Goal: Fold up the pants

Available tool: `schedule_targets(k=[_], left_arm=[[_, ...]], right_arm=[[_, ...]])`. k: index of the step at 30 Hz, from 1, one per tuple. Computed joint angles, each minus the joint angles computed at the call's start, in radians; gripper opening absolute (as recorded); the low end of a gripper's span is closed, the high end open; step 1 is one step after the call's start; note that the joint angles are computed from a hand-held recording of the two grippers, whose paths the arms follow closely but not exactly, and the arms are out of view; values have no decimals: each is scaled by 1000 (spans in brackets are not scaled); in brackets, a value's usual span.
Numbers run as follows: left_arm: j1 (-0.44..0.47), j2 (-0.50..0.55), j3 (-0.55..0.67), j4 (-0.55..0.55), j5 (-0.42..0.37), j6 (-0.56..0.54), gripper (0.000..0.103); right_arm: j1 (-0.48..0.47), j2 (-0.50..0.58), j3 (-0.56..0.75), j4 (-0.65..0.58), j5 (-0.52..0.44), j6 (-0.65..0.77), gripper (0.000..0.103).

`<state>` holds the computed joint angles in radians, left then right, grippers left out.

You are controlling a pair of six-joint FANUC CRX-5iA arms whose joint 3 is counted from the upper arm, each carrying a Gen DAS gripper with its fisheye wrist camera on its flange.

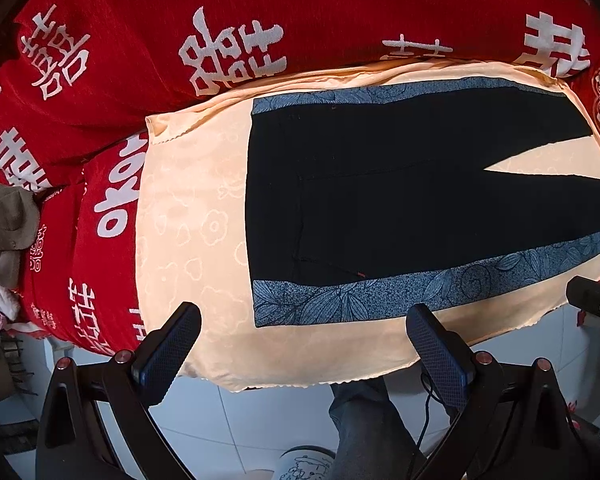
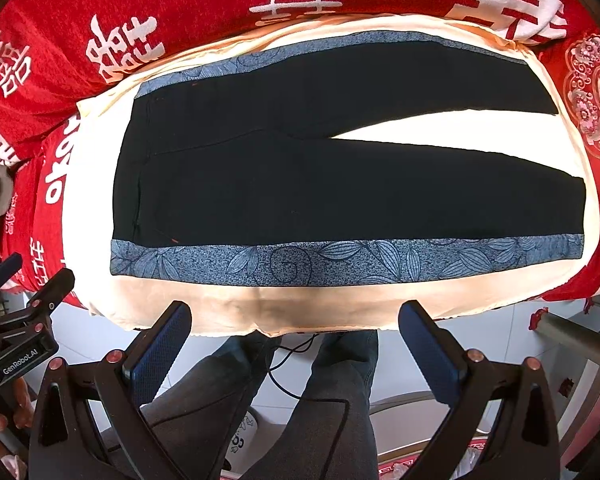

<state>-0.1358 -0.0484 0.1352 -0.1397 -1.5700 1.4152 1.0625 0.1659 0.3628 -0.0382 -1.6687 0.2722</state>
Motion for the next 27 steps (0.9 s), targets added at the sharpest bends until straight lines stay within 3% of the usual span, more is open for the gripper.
schedule_targets(k=[27], left_arm=[[-41, 29, 40, -45, -21, 28, 103]], right_arm=[[-21, -17, -22, -8, 25, 4, 103]])
